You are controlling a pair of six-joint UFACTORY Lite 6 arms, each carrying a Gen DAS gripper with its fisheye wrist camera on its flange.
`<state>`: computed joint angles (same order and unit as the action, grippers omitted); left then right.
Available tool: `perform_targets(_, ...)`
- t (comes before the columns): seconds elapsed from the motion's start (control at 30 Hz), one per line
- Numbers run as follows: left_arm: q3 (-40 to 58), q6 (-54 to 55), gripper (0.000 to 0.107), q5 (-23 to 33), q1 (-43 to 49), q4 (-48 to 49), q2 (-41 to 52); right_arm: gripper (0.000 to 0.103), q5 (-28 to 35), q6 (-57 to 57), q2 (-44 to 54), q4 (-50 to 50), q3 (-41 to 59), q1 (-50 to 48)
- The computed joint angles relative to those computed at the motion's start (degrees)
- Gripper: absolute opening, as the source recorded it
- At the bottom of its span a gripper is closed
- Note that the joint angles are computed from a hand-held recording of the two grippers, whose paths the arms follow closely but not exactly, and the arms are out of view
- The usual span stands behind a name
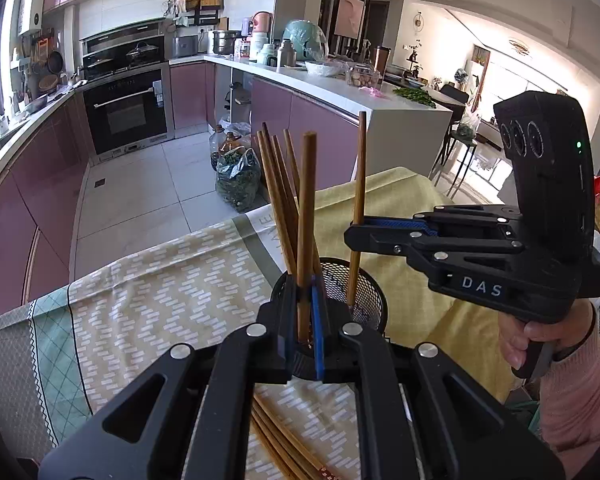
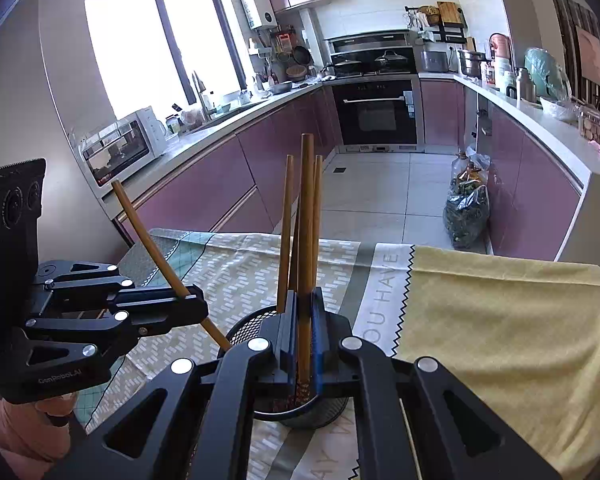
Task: Organize utensils
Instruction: 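Lower both held chopsticks into the mesh cup and open both grippers, then withdraw both open grippers and move them over the loose chopsticks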
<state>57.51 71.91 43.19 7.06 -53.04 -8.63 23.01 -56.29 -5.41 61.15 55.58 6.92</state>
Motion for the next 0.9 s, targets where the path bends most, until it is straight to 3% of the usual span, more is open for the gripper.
perform_targets(0.23,4.63,-2.66,0.008,-2.15,-1.36,0.79,5.85,0.006,-1.25,0.02,2.59,1.24,1.20,0.81)
perform_targets(0.4,4.20,-3.55,0.010,-3.91,-1.96,0.57,7.30,0.014,-1.36,-4.52,2.33,6.59,-0.15,0.06)
perform_targets(0.57,-2.10,2.35,0.022,-5.67,0.91,-5.47,2.69,0.019,-2.40,-9.65,-1.67,12.03,-4.63,0.18)
perform_targets(0.63,-5.24,5.67,0.025,-4.86,3.40,-8.59,-0.26,0.022,-3.30,-11.53,-4.47,13.94,-6.94,0.68)
perform_targets(0.9,-18.13,19.18,0.055,1.39,17.70,-17.92,-13.38,0.036,-4.51,-14.75,-21.18,16.82,-18.96,7.50)
